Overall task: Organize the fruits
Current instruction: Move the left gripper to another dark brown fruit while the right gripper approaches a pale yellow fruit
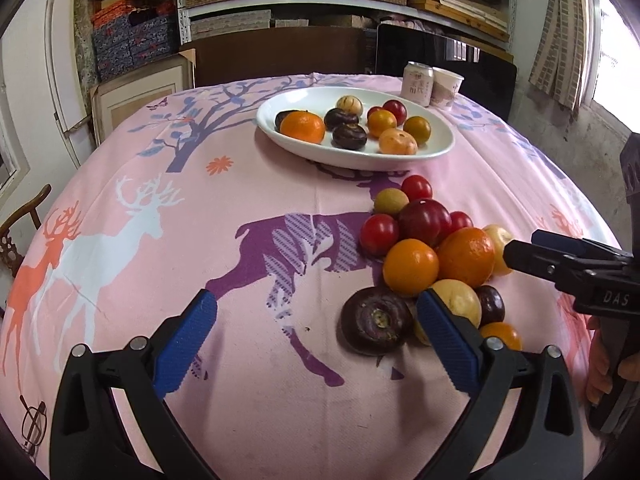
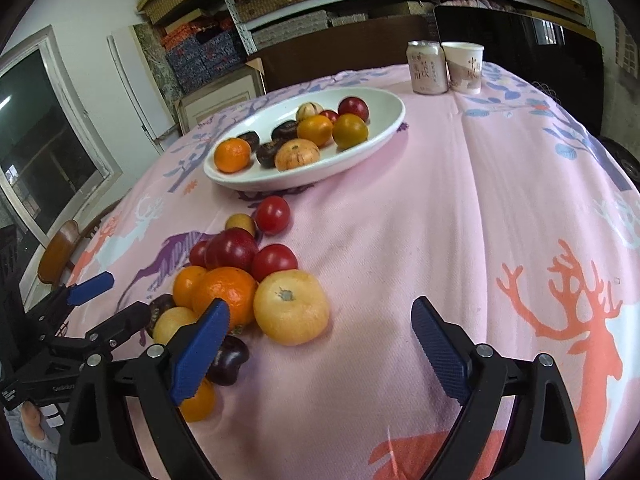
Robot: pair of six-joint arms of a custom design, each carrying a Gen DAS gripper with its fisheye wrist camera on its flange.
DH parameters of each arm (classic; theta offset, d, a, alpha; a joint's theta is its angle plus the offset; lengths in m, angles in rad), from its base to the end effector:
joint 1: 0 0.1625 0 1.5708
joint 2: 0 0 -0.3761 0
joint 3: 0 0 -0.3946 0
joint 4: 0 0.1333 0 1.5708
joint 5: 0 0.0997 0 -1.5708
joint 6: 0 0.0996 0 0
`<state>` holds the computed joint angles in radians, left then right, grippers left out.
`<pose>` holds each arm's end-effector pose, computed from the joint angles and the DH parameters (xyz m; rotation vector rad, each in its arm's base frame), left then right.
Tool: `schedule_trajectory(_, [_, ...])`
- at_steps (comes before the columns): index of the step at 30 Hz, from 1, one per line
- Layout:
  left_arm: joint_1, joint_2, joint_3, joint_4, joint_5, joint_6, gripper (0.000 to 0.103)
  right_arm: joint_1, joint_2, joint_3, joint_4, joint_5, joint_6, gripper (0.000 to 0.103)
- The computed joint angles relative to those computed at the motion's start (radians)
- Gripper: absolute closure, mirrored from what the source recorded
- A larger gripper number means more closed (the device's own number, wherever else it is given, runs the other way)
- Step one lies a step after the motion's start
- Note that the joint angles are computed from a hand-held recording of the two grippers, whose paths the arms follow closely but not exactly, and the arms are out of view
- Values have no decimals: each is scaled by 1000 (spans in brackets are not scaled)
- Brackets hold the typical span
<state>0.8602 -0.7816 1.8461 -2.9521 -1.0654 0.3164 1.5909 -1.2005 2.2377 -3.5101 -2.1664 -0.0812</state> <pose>-0.2409 -0.5582 0.0306 1.2090 2.3667 -0.5502 0.0867 -0.4617 0.2005 -0.2261 -2.3252 1.0970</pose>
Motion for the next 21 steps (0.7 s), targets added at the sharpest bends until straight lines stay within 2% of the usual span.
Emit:
schedule_trajectory(4, [12, 15, -38, 93, 11, -37, 4, -14, -9, -2, 51, -4, 40, 10])
schedule_trajectory(8, [43, 6, -65, 157, -35, -89, 4, -11, -9, -2, 49, -13, 39, 10])
schedule_trajectory(11, [48, 1, -64, 123, 15, -131, 4, -14, -15, 8, 8, -32, 57, 10])
schedule_trajectory(13, [60, -9, -65, 105, 10, -155, 4, -7, -9, 13, -66, -72, 55, 10])
schedule_trajectory(15, [64, -20, -51, 58, 13, -166, 4, -16, -21, 26, -100, -58, 62, 10])
schedule_trajectory(18, [63, -33, -32, 34, -26, -128, 5, -15, -21, 24, -89, -44, 52, 10])
schedule_trajectory(21, [36, -26, -10, 22, -7, -48, 4, 2, -1, 11, -81, -49, 7, 10])
